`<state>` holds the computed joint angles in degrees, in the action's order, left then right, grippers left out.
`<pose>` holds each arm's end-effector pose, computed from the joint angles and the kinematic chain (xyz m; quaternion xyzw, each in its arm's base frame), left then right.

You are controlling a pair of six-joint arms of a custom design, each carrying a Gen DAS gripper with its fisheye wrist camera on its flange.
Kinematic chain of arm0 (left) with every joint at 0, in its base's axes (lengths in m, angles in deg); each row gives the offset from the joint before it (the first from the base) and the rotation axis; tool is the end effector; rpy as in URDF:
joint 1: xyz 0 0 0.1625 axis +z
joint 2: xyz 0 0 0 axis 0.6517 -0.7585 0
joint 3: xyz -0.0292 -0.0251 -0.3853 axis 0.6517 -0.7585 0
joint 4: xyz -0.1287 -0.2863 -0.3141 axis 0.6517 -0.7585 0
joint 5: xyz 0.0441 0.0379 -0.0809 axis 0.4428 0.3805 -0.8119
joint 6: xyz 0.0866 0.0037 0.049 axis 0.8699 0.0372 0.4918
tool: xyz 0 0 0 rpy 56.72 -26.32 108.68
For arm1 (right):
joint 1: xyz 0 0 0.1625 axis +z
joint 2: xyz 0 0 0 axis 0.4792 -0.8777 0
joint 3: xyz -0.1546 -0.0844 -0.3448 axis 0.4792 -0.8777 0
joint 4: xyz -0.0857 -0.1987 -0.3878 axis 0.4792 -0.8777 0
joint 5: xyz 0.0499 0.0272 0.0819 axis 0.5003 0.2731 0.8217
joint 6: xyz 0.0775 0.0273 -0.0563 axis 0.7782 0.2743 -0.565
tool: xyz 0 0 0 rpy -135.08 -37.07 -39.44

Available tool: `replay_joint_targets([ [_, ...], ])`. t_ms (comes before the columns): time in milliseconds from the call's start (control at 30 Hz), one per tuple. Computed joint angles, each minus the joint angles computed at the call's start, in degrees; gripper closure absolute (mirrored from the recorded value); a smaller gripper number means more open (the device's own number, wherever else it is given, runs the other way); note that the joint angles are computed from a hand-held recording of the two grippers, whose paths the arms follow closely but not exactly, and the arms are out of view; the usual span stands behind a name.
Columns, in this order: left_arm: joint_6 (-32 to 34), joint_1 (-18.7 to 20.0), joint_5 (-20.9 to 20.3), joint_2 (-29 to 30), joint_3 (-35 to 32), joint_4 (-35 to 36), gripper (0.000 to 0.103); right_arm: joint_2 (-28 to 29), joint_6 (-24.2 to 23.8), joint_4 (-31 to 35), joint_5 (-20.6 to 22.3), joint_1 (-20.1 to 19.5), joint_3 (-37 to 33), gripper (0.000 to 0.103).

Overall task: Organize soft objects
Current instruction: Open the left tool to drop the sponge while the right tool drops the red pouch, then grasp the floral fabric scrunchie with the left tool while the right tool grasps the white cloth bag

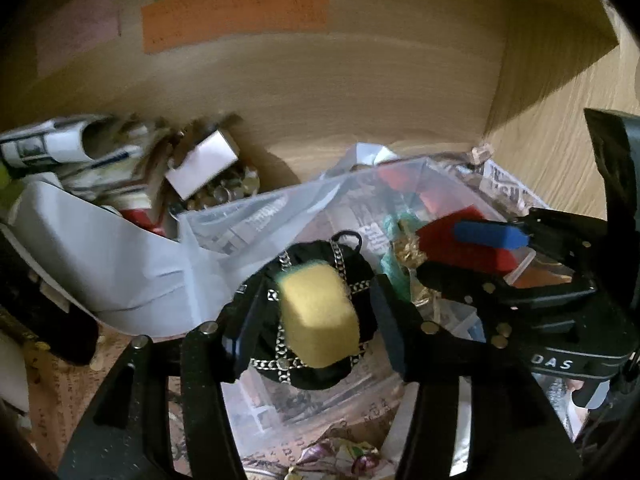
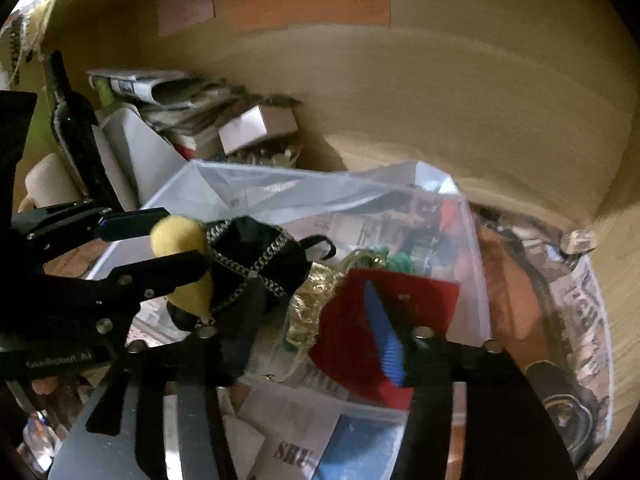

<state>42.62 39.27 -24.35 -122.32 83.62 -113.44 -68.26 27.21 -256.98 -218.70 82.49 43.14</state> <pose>-0.0043 -0.8689 0.2897 0.4869 0.8403 -0.1877 0.1470 0.3537 -0.7454 -0.0547 0.1092 -0.8511 0.3858 0.3390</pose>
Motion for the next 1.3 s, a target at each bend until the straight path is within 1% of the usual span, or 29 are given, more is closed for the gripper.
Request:
replay_joint_targets([
  [33, 0.08, 0.06, -0.62, -0.67, 0.74, -0.72, 0.044, 0.04, -0.63, -0.87, -0.1, 0.26, 0.06, 0.048],
  [100, 0.51, 0.16, -2.05, -2.62, 2.87, -2.68, 0.043, -0.4, -2.33, -3.94, -0.41, 1.09, 1.22, 0.047],
  [133, 0.7, 0.19, -2.54, -3.53, 3.86, -3.45, 0.042, -0.27, -2.89, -4.74, -0.39, 1.4, 1.03, 0.045],
  [200, 0.77, 0.3, -3.57, -5.24, 5.48, -4.68, 0.038, -0.59, -4.03, -7.64, -0.35, 2.18, 1.99, 0.038],
  [233, 0.68, 0.41, -4.25, -6.27, 6.38, -5.25, 0.034, -0.45, -4.86, -9.47, -0.45, 2.69, 2.11, 0.034],
  [267, 0.6, 0.52, -4.75, -7.1, 7.06, -5.61, 0.031, -0.37, -5.64, -11.01, -0.47, 3.09, 2.35, 0.032],
  [300, 0.68, 0.68, -5.34, -8.02, 7.92, -6.26, 0.03, -0.39, -6.53, -12.56, -0.52, 3.53, 2.75, 0.032],
  [400, 1.39, 1.31, -6.59, -10.22, 9.84, -7.83, 0.022, -1.16, -8.02, -16.08, -0.15, 4.79, 5.13, 0.032],
  [433, 1.74, 1.65, -7.01, -10.91, 10.42, -8.34, 0.02, -0.7, -8.61, -16.67, -0.07, 5.1, 4.72, 0.031],
  [533, 2.83, 2.5, -7.06, -12.48, 11.77, -9.22, 0.018, -0.22, -9.92, -18.74, -0.22, 5.94, 5.32, 0.024],
  [600, 3.23, 3.01, -6.69, -13.34, 12.82, -9.4, 0.017, 0.08, -10.21, -19.69, -0.42, 6.26, 5.76, 0.023],
  [733, 3.76, 4.04, -4.96, -14.06, 13.62, -7.51, 0.017, -0.14, -7.36, -18.63, 0.51, 6.24, 7.81, 0.023],
  [1000, 4.4, 5.31, -0.36, -14.78, 16.55, -3.57, 0.017, 0.08, 2.91, -9.7, 1.86, 4.4, 10.48, 0.023],
  [1067, 4.1, 5.52, 0.42, -14.68, 16.86, -2.39, 0.017, 0.32, 4.71, -7.78, 1.68, 3.96, 10.7, 0.023],
  [1200, 3.3, 5.91, 1.37, -14.12, 16.77, 0.31, 0.017, 0.37, 6.79, -4.54, 1.52, 3.21, 11.14, 0.023],
  [1233, 3.22, 5.96, 1.51, -13.97, 16.73, 0.84, 0.017, 0.41, 7.05, -4.17, 1.48, 3.1, 11.12, 0.024],
  [1300, 3.19, 6.03, 1.46, -13.75, 16.51, 1.81, 0.017, 0.19, 7.72, -3.11, 1.59, 2.79, 11.45, 0.034],
])
